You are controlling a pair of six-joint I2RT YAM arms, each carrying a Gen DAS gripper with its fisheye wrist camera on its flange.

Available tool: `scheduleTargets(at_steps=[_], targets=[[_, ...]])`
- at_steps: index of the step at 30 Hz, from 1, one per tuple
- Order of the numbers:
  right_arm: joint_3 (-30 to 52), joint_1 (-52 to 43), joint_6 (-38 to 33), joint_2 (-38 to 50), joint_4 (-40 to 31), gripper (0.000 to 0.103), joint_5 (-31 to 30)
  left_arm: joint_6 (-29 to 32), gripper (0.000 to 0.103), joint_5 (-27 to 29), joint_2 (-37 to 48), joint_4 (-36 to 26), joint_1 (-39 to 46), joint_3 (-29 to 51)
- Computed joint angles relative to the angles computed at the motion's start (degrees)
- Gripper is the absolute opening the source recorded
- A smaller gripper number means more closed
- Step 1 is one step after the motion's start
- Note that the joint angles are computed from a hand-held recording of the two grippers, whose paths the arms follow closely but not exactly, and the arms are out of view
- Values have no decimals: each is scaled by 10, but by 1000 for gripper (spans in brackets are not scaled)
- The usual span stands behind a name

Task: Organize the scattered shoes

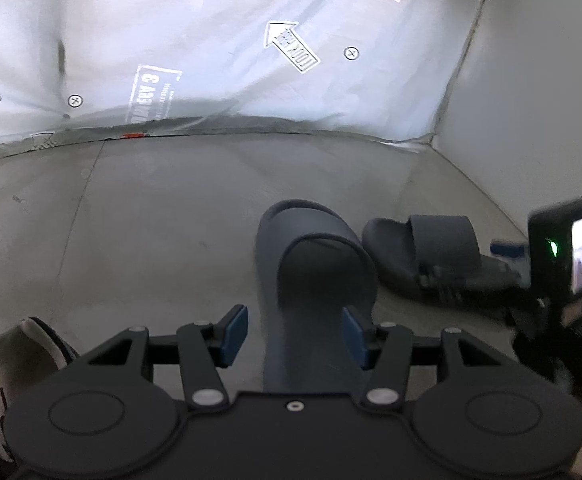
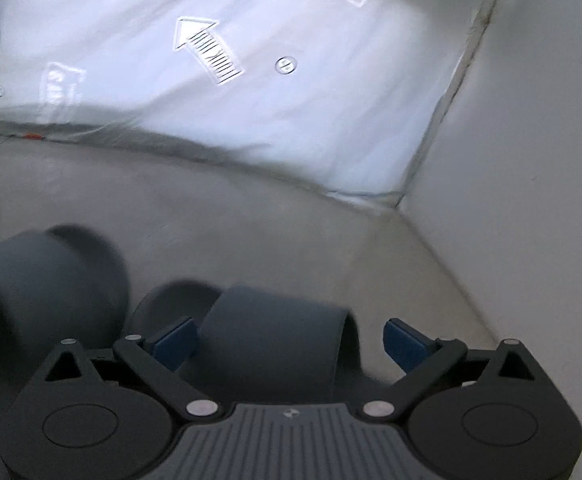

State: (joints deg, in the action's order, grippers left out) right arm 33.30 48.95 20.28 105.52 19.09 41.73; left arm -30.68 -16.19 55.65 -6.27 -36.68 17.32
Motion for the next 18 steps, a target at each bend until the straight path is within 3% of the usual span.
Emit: scheduleTargets(at_steps=[4, 7, 9, 11, 13, 18], targets=[[-54, -6, 57, -40, -83, 88, -40, -4, 53, 7, -2, 3, 2, -3], [-125, -13, 147, -127, -121, 89, -50, -7, 53, 24, 5, 13, 14, -5], [-163, -23, 174, -195, -109, 89, -58, -4, 53, 37, 16, 20, 20, -3], [-169, -28, 171, -208, -83, 93, -53, 3, 53, 37, 17, 19, 19, -1], [-151, -19, 175, -196, -64, 101, -29, 11, 53, 32, 6, 11, 19, 0], [-35, -18, 137, -57, -6, 101, -13, 5, 54, 19, -17, -4, 28, -2]])
